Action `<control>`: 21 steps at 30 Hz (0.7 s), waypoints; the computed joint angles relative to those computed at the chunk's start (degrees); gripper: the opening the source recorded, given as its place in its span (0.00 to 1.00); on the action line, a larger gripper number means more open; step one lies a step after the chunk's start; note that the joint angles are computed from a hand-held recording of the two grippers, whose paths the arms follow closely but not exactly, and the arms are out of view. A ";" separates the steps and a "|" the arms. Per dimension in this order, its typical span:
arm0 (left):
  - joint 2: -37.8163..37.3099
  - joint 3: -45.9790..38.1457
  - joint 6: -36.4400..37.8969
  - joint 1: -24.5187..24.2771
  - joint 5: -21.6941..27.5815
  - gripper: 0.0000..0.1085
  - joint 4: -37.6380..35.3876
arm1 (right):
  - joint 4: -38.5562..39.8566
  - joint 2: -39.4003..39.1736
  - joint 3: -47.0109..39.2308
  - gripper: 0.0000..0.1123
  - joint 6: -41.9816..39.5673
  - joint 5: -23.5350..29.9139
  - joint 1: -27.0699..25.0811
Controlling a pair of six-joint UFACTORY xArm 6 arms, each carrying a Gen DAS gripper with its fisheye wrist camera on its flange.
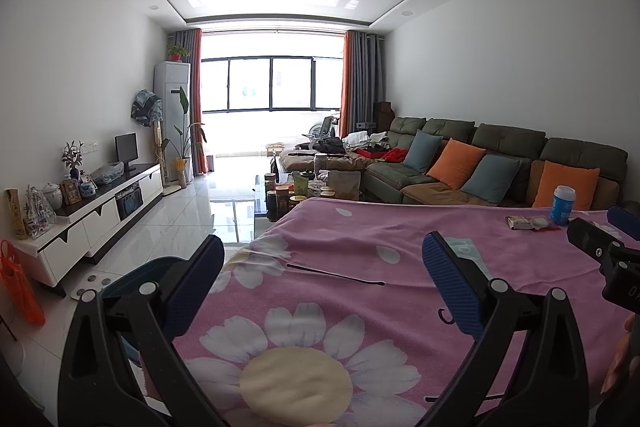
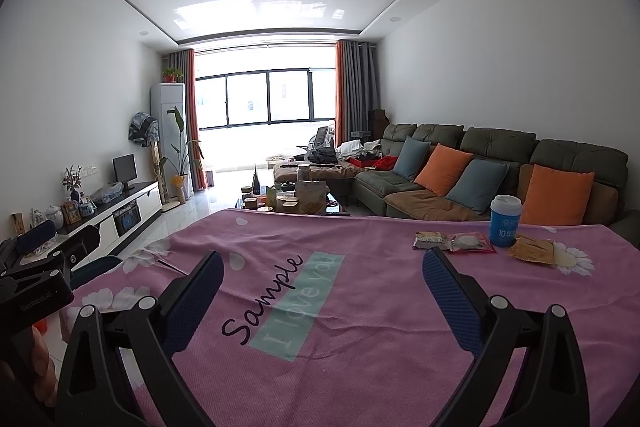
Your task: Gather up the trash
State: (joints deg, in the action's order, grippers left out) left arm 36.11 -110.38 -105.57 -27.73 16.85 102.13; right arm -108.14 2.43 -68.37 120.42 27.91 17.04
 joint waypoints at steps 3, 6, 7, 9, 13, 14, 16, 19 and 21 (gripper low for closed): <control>0.24 -0.29 0.07 0.02 0.04 0.90 -0.05 | -0.08 0.05 -0.06 0.86 0.16 0.10 0.06; 0.29 -0.36 0.01 0.06 0.03 0.90 0.03 | -0.09 0.02 -0.04 0.86 0.15 0.32 0.15; 0.26 -0.36 0.01 0.05 0.09 0.90 -0.01 | -0.12 0.03 -0.08 0.86 0.18 0.32 0.15; 0.41 -0.59 -0.09 0.09 0.14 0.90 0.11 | -0.24 0.03 -0.10 0.86 0.32 0.40 0.19; 0.53 -0.72 -0.24 0.10 0.33 0.90 0.32 | -0.19 0.05 -0.13 0.86 0.27 0.33 0.17; 0.65 -0.89 0.02 0.09 0.39 0.90 0.12 | -0.16 0.03 -0.10 0.86 0.22 0.43 0.20; 0.80 -1.07 0.01 0.11 0.44 0.90 0.14 | -0.29 0.02 -0.10 0.86 0.36 0.38 0.19; 0.70 -0.96 -0.12 0.05 0.61 0.90 0.27 | -0.41 -0.11 -0.06 0.86 0.40 0.46 0.23; 0.70 -0.95 -0.34 0.06 0.64 0.90 0.51 | -0.40 -0.12 -0.04 0.86 0.45 0.46 0.24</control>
State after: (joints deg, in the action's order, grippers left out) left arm 36.81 -111.33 -105.91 -27.67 17.49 102.64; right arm -108.54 2.31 -68.41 120.87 28.38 17.28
